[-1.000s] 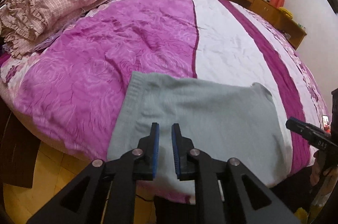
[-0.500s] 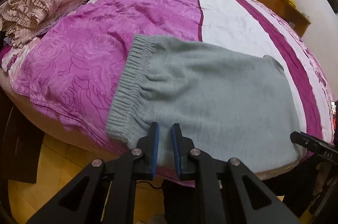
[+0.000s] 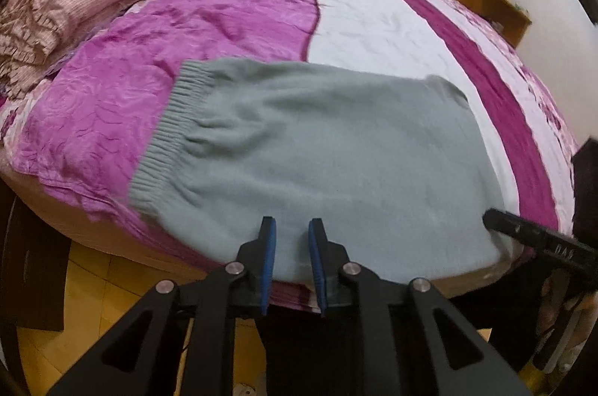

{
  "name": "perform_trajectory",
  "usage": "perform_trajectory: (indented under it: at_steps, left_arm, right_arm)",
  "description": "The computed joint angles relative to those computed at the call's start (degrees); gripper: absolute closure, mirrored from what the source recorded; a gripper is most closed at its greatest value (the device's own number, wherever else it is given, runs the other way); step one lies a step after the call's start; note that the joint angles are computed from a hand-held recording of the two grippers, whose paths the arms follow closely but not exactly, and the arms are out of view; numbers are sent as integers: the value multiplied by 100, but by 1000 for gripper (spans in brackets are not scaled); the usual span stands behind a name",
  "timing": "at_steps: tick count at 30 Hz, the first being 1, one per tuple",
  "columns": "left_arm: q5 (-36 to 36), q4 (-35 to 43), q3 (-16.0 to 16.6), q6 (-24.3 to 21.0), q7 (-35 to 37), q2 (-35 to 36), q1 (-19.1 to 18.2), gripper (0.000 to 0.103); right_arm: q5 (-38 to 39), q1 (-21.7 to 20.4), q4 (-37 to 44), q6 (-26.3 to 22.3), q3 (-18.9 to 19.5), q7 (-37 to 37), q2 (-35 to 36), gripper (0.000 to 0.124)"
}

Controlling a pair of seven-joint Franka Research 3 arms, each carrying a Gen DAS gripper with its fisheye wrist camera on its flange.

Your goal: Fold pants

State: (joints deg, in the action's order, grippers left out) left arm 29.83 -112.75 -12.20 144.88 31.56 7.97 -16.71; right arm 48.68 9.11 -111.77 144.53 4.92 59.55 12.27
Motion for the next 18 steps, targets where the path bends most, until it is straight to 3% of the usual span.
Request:
perform_trajectory:
  at_steps: [7, 18]
  left_arm:
    - [168, 160, 14, -112, 73, 219, -84, 80]
    - [176, 161, 47, -66, 50, 272, -97, 79]
  right_arm:
    - [935, -98, -73, 48, 92, -503, -6, 74]
    - [1123, -76, -73, 41, 62, -812, 21, 74]
